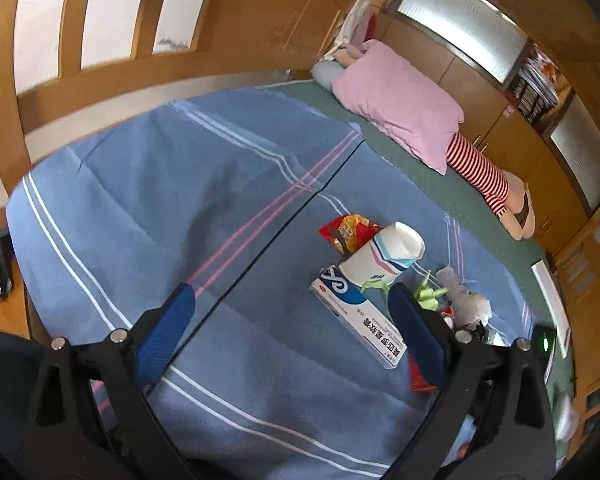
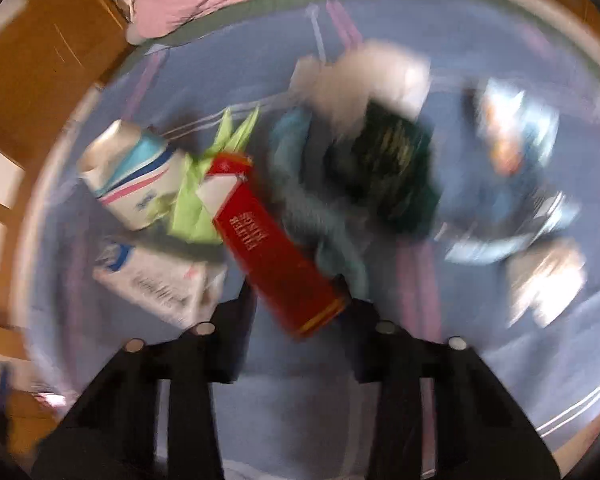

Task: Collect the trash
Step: 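Grasp the white-blue ointment box with the left tool while the right tool grasps the red cigarette pack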

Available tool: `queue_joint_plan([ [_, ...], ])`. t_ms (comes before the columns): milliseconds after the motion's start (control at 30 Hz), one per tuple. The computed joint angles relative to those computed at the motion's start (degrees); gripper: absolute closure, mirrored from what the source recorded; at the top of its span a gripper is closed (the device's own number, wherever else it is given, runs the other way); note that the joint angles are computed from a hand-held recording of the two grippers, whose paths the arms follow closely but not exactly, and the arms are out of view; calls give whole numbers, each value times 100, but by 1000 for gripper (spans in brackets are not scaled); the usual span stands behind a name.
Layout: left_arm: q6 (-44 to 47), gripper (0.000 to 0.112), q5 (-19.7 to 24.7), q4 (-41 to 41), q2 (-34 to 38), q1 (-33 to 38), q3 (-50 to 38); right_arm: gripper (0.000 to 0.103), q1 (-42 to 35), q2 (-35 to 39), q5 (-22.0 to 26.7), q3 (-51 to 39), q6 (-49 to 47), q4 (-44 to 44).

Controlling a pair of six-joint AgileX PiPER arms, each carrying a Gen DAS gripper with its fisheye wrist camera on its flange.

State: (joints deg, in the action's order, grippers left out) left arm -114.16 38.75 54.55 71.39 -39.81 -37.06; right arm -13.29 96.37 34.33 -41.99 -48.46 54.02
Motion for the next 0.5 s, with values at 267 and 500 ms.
queue_joint_plan([
  [267,-357,16,-383,-107,-277,224,305,66,-1785,194,2355,137,-14,-450],
  [500,-433,16,85,97,-105,-192,118,24,-683,-2032,-99,974,137,-1257],
])
